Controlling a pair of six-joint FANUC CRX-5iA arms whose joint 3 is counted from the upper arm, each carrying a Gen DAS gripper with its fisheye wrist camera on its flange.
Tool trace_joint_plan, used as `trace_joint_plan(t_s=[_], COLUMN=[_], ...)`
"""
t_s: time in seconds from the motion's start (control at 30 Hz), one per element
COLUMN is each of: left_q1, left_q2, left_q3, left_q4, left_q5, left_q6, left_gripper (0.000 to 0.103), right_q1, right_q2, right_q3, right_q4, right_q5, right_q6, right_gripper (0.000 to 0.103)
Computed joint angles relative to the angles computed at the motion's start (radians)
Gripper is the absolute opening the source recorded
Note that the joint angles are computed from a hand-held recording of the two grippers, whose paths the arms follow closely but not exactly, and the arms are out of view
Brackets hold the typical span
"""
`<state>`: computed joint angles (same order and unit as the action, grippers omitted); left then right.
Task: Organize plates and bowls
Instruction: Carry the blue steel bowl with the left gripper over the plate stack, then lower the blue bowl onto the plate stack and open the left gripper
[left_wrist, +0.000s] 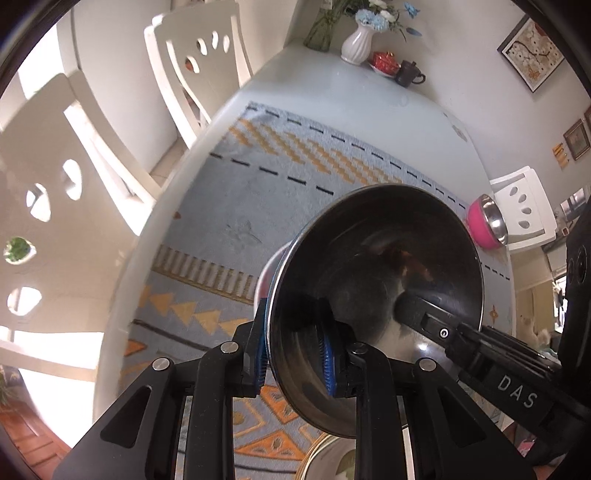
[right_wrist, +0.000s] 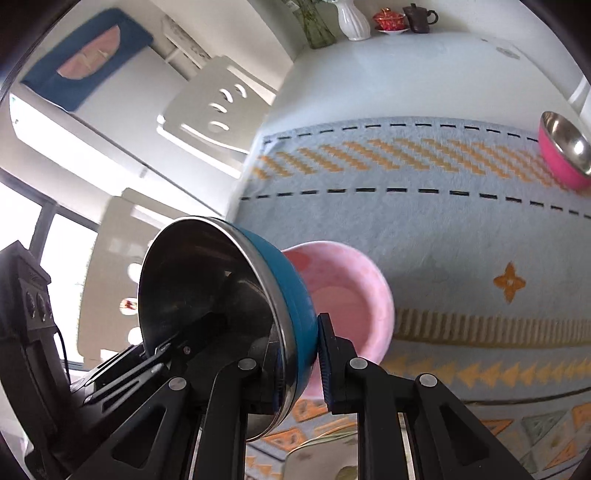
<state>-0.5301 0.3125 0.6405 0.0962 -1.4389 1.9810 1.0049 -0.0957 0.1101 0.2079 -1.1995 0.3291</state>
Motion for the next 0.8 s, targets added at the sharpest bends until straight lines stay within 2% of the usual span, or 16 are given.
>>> trace_joint_plan(t_s=[0.17,0.4,0.5,0.6,0.7,0.8], left_q1=[-0.010,-0.040,-0.061,-0.070,-0.097,-0.104], left_q2=[0.028,0.079,0.093,0.112,0.161,0.183], left_q3=[-0.011,0.061,0.098,0.133,0.232,0.274], left_q4=[-0.001,-0.056,-0.106,-0.125,-0.188,-0.208], left_q5=[-0.002,-0.055,-0.092,-0.118,-0.196,-0.227], left_q6=[-0.001,-0.003,0.008,0.020,0.036,0.050], left_gripper=[0.020,0.020,0.022,0.027,0.029,0.031], right_q1=[-0.050,-0.083,-0.099,-0.104,-0.115,-0.138], right_q2=[0.014,0.025,0.009,0.021,0.012,0.002], right_q3=[-0.013,-0.022,-0.037,-0.022,-0.031,-0.032], right_q4=[-0.069,-0.112,-0.137,-0.145,-0.173,-0.223], right_q5=[0.004,0.000,0.026,-0.001,0.016,0.031], right_q6=[0.041,0.082,0.080,0.095,0.106,0.139], right_gripper=[0.016,0.016,0.018,0.020,0.021,0.025])
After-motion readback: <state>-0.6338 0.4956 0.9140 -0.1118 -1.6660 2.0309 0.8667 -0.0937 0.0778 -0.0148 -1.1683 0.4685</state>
